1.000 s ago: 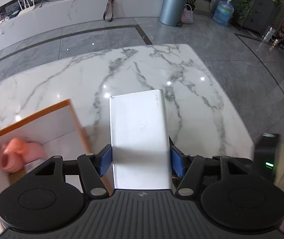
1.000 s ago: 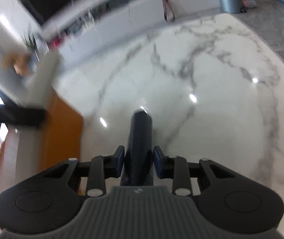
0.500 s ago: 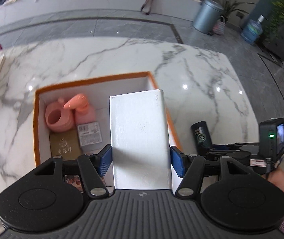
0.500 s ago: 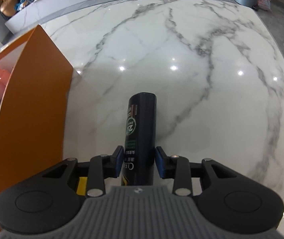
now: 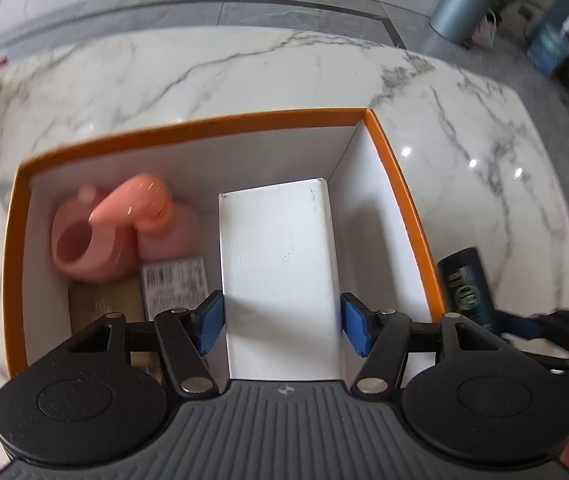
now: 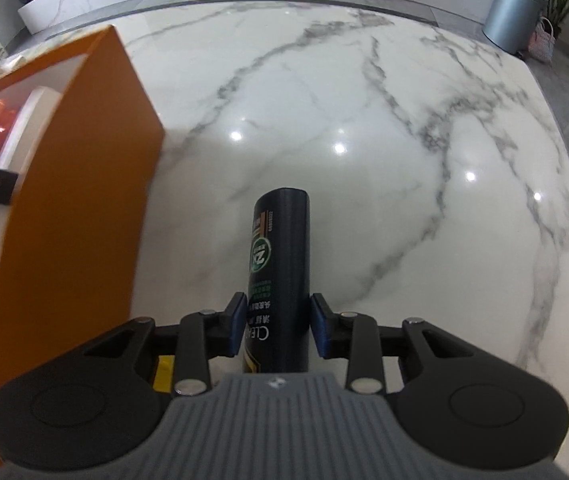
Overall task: Organize rigid objects
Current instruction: 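Carry the white box and shampoo bottle over the orange box with both tools, then lower the white box into the orange box while the right tool lowers the shampoo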
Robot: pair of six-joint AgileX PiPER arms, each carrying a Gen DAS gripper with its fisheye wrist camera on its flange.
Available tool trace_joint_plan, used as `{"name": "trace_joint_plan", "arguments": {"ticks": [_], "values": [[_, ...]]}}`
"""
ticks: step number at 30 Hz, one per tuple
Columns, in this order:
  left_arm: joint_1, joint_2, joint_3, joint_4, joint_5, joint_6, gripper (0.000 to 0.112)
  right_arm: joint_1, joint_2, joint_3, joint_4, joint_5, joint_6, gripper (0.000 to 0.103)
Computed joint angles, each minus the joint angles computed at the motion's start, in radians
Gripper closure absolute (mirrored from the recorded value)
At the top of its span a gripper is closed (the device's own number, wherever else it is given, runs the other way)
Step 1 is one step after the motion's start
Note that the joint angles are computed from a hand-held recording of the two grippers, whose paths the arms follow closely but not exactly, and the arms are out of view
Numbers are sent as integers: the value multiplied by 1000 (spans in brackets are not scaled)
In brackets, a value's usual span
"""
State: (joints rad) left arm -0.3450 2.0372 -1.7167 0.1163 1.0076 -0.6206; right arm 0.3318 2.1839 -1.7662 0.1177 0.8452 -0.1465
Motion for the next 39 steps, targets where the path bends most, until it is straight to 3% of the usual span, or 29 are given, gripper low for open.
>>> {"name": "trace_joint_plan", "arguments": {"ticks": [11, 15, 19, 26, 30, 34, 39], "values": [[-48, 153, -206, 153, 156, -100, 41, 31, -25, -70, 28, 42, -69, 69], [-67, 174, -223, 210, 168, -117, 39, 35, -41, -60, 46, 48, -88, 69], [-56, 130, -171, 186, 121, -120, 41, 43, -79, -23, 42, 37, -93, 69], [-28, -104, 111, 91, -65, 45, 46, 48, -157, 1, 54, 27, -81, 69], [-56, -223, 285, 128, -158, 157, 46, 57, -199, -8, 117, 41, -82, 69], [-79, -280, 408, 124, -225, 233, 46, 90, -196, -49, 174, 72, -74, 69], [-59, -304, 486, 46, -305, 263, 46, 188, -141, -130, 64, 111, 18, 69]]}}
